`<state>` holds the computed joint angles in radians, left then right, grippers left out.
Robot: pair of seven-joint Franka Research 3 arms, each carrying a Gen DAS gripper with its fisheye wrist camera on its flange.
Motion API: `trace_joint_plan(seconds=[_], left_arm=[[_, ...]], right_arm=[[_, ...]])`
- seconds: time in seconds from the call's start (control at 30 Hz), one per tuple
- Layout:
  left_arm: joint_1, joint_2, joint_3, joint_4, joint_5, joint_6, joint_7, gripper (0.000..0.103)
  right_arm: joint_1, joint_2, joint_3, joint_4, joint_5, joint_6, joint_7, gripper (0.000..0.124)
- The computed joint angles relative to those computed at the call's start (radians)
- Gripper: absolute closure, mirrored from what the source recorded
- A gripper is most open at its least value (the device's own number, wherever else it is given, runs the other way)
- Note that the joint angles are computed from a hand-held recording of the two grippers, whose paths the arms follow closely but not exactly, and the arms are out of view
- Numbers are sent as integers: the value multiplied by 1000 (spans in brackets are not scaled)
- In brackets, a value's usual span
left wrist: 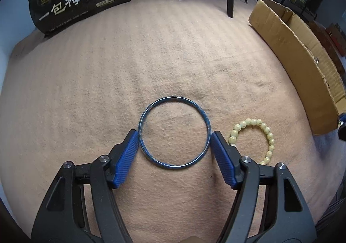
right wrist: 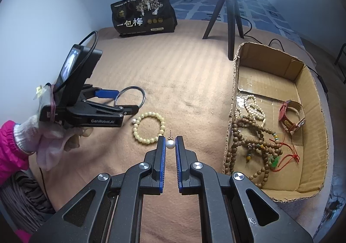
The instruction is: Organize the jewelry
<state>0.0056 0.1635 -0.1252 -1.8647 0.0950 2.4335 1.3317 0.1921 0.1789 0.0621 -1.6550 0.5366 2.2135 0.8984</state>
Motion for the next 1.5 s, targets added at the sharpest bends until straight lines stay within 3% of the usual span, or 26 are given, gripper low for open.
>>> trace_joint_plan(seconds=[0.2, 0.3, 0.43, 0.5, 0.63, 0.83, 1.07, 1.27, 1.4, 1.43, 1.5], left_arm=[[0, -4, -4, 0, -11, 25, -6, 33], [1, -8, -1, 15, -16, 5, -15, 86], [6, -20, 0, 11, -37, 32, -8, 86], [16, -16, -8, 15, -91, 23, 35, 82], [16, -10, -16, 17, -136, 35, 65, 43], [6, 32, -19, 77, -162, 0, 36, 26], [-35, 100, -7, 156, -28, -102, -88, 25], [-57, 136, 1, 197, 65, -136, -204, 21], [-61, 143, -1, 200, 100, -122, -223, 22], [-58, 142, -3, 195, 95, -113, -226, 28], [-50, 135, -5, 184, 85, -98, -229, 30]], right_arm=[[-1, -4, -1, -1, 6, 15, 4, 117], [-6, -7, -4, -1, 15, 24, 3, 117], [-17, -3, -8, 13, 34, 27, 11, 117], [-20, -1, -9, 16, 38, 27, 17, 117], [-23, -1, -8, 15, 39, 27, 18, 117], [-21, -3, -4, 13, 44, 26, 5, 117], [-21, -3, -7, 10, 45, 29, 11, 117], [-22, -3, -7, 9, 41, 35, 17, 117], [-23, -3, -8, 12, 40, 39, 20, 117], [-24, -1, -9, 14, 41, 38, 21, 117], [-25, -1, -10, 15, 39, 40, 24, 117]])
